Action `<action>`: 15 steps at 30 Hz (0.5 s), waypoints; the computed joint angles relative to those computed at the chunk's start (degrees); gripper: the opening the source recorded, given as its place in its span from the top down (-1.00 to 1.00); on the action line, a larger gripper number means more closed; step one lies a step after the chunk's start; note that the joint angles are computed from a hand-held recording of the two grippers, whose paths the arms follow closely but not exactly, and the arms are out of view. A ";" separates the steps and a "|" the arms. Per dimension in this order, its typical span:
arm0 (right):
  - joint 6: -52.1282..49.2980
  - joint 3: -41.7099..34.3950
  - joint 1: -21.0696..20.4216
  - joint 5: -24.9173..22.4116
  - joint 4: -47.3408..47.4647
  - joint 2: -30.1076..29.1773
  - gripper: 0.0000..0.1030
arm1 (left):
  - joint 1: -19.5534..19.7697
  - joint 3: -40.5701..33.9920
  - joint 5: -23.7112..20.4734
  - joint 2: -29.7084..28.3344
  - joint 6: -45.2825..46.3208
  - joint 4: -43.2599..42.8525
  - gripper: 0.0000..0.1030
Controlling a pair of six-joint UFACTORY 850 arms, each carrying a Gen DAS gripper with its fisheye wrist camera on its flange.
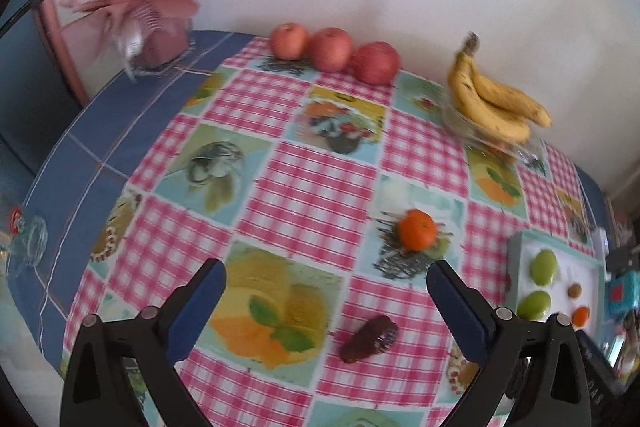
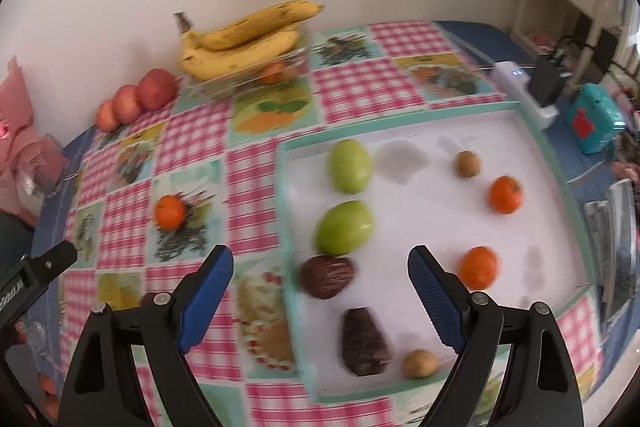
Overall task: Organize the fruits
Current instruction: 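Move both tools back to the fruit pile, left tool reaching a dark date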
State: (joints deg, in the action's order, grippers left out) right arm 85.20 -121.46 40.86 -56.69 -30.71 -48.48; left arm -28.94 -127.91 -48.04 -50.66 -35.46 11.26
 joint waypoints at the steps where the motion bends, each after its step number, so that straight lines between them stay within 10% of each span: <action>1: -1.01 -0.66 -0.02 0.89 0.68 -0.44 -0.74 | 0.18 0.14 0.07 0.08 -0.21 0.05 -0.98; 15: -11.38 -16.06 -0.18 -3.89 8.32 -10.42 -0.74 | 0.15 -4.26 -5.17 -4.17 2.49 -2.03 -0.98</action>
